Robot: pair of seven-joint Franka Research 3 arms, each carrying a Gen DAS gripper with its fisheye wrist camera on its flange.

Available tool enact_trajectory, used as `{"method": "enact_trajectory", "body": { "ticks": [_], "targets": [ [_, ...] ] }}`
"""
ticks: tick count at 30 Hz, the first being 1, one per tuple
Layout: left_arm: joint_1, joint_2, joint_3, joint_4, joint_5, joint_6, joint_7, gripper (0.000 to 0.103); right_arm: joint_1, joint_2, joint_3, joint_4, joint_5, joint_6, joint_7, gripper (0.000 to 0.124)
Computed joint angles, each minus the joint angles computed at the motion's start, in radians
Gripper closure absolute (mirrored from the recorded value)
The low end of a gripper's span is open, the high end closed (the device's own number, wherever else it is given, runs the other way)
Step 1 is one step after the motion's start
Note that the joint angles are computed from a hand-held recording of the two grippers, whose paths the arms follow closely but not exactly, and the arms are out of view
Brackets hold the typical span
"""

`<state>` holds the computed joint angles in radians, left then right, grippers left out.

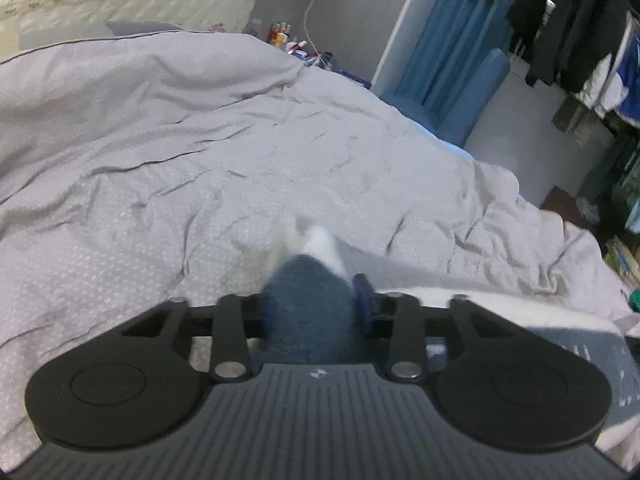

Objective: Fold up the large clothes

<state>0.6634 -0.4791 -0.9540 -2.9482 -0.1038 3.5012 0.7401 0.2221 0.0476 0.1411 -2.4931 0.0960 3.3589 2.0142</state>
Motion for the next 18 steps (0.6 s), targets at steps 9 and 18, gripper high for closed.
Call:
{"method": "enact_trajectory", "body": {
  "ticks": [9, 18],
  "targets": [
    [-0.021, -0.193, -0.031, -0.062, -0.053, 0.099, -0.094, 0.076, 0.071, -0.101, -0.072, -0.115, -0.048, 0.196, 0.045, 0.099],
    [0.216, -0.093, -0.183, 0.05, 0.006, 0.088, -0.071, 0.076, 0.113, 0.002, -0.056, 0.024, 0.189, 0.145, -0.211, 0.099]
  ]
}}
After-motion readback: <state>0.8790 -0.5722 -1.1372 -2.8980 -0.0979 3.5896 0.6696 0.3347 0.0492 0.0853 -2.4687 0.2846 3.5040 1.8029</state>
